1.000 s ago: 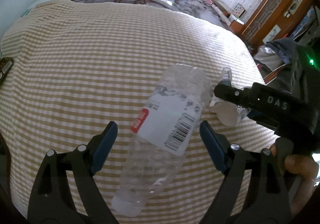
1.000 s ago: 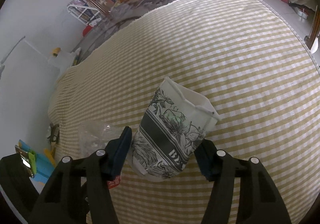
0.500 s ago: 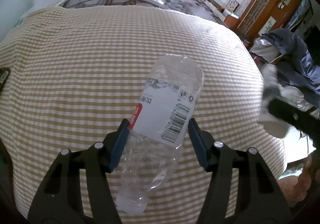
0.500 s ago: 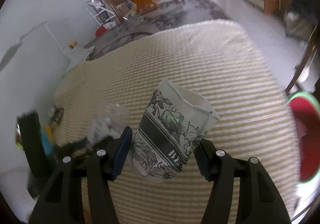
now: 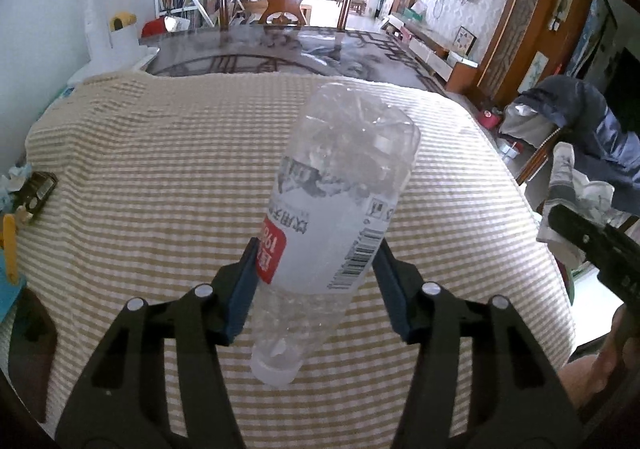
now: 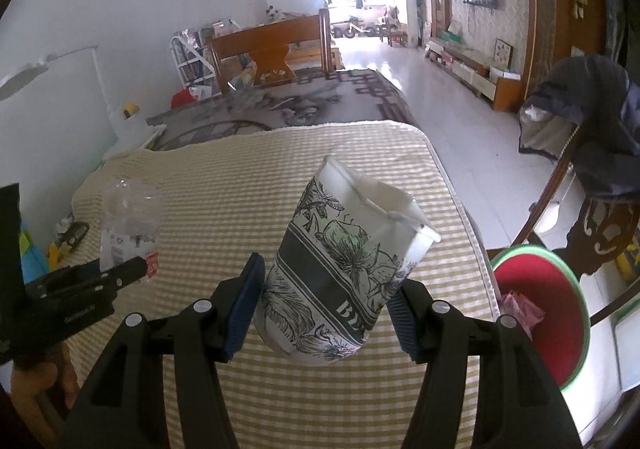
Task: Collect trash
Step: 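Carry the clear bottle and paper cup toward the red bucket with both grippers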
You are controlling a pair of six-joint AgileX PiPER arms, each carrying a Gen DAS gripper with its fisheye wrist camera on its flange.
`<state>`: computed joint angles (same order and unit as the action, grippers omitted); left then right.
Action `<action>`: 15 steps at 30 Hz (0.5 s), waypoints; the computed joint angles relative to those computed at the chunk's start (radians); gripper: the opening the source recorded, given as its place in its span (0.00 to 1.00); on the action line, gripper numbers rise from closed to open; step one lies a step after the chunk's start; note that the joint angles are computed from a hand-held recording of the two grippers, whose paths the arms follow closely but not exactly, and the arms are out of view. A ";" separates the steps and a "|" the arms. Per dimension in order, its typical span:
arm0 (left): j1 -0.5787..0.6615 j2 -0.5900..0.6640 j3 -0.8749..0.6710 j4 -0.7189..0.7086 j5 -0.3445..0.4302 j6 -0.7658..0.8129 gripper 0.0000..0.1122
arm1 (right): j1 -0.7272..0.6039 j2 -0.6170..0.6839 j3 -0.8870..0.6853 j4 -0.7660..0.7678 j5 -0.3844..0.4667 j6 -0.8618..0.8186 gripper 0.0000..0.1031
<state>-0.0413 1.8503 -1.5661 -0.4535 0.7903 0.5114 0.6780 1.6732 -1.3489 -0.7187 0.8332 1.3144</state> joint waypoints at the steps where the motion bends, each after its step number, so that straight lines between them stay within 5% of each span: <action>1: -0.004 -0.010 0.003 -0.005 0.000 -0.004 0.47 | 0.002 -0.009 0.006 -0.008 0.001 0.011 0.56; 15: -0.130 -0.121 0.070 -0.042 -0.021 -0.082 0.45 | 0.009 -0.140 0.127 -0.085 -0.014 0.150 0.55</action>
